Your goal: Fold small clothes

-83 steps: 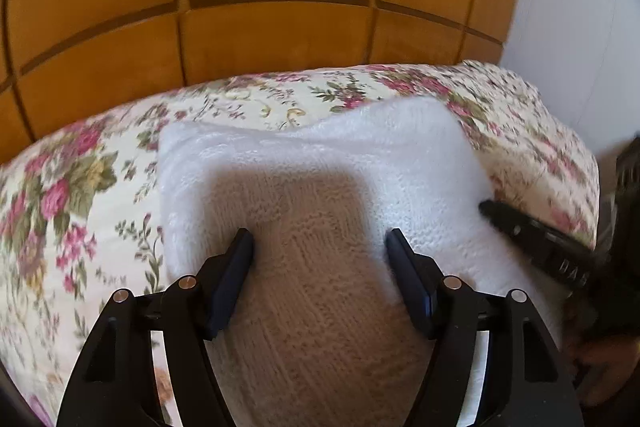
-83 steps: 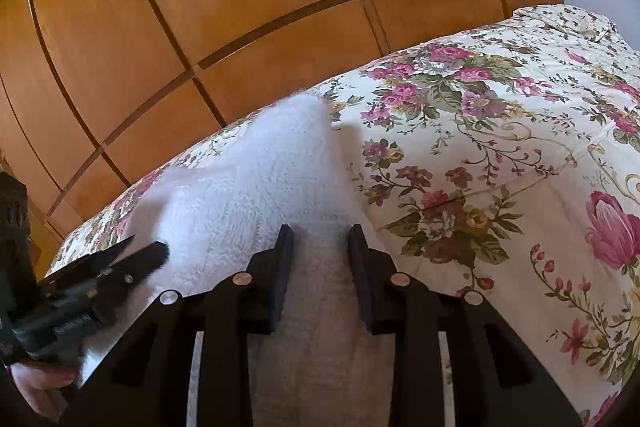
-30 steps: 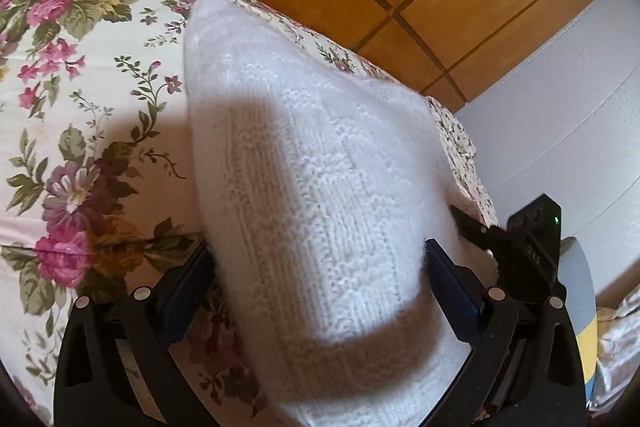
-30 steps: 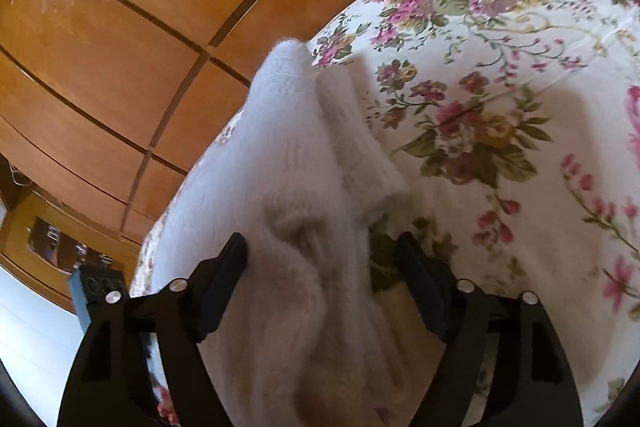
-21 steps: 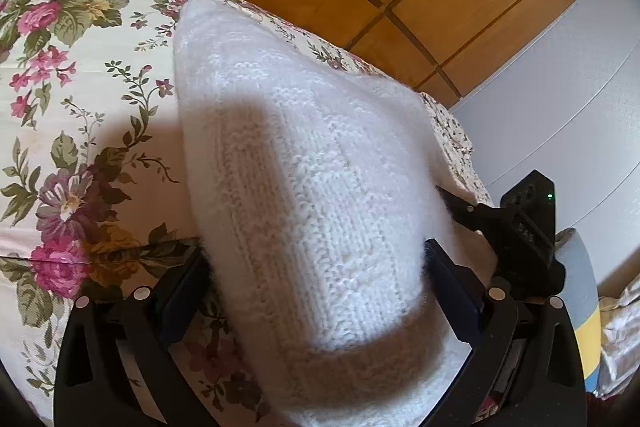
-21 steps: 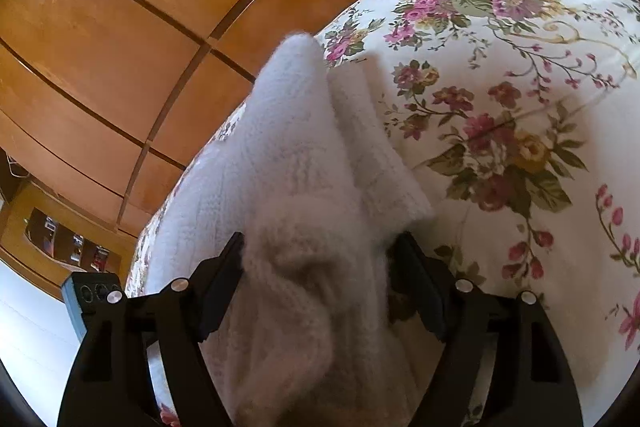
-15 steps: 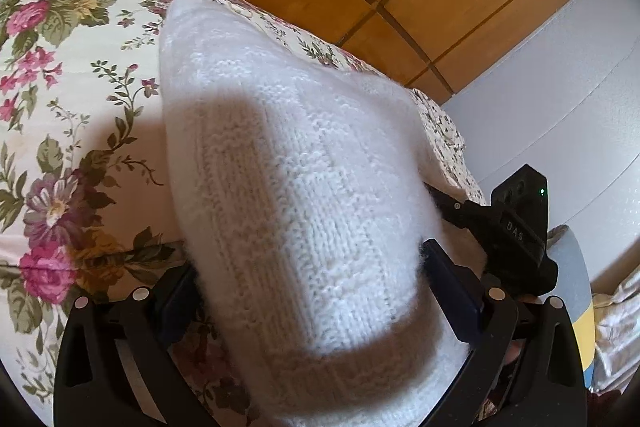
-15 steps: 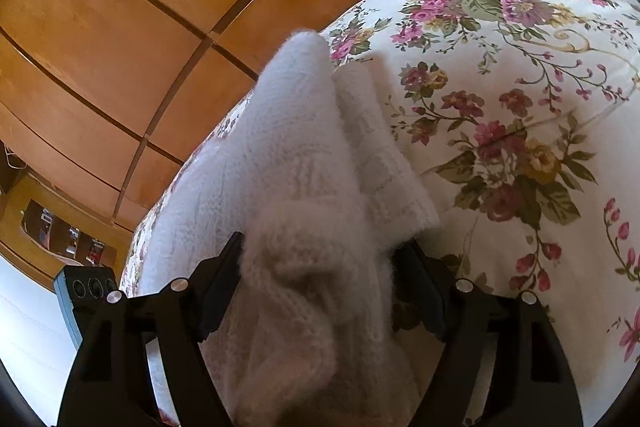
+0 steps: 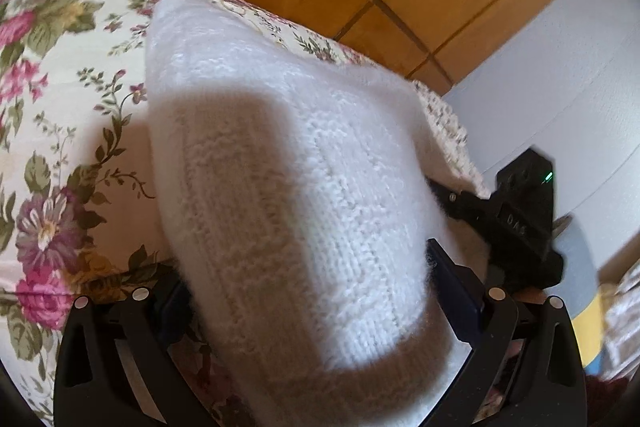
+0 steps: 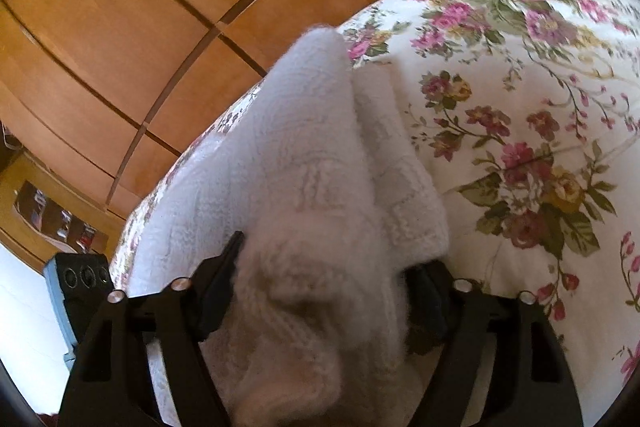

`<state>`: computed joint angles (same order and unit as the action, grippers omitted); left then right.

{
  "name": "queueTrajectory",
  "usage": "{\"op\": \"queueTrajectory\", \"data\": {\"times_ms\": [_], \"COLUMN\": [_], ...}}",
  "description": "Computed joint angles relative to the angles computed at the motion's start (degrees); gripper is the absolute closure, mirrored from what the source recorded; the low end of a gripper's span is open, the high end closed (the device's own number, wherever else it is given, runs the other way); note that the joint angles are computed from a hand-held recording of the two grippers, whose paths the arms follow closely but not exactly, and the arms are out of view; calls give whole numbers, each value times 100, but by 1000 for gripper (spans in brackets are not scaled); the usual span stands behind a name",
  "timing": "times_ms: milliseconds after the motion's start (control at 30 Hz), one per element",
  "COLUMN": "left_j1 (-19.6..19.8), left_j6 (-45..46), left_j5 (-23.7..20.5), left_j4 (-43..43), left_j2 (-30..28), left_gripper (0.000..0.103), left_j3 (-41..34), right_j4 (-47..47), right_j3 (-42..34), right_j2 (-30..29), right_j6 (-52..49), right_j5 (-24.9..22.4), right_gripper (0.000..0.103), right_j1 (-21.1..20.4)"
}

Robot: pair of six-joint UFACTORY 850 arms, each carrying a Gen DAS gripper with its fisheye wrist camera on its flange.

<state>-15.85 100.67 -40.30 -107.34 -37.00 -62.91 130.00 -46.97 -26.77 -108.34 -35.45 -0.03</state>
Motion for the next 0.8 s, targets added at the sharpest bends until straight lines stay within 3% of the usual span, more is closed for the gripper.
{"op": "queueTrajectory", "data": {"times_ms": [67, 167, 300, 567, 800], "left_j1": [-27, 13, -38, -246, -428], "left_j6": [177, 372, 991, 2903, 3446], "left_j5": [81, -24, 92, 303, 225], "left_j4": [-63, -220, -656, -1769, -1942], "left_j2": [37, 95, 356, 941, 952], "left_gripper": [8, 22, 32, 37, 38], "left_j3": [46, 176, 458, 938, 698], "right_j4": [86, 438, 1288, 2842, 3878], "right_j3": [45, 183, 396, 787, 1067], "right_j2": [13, 109, 344, 783, 1065], "right_j6": [-126, -394, -1310, -2958, -3760], "right_j5": [-96, -160, -94, -72, -431], "right_gripper": [49, 55, 59, 60, 61], "right_j1": [40, 118, 340, 802, 837]}}
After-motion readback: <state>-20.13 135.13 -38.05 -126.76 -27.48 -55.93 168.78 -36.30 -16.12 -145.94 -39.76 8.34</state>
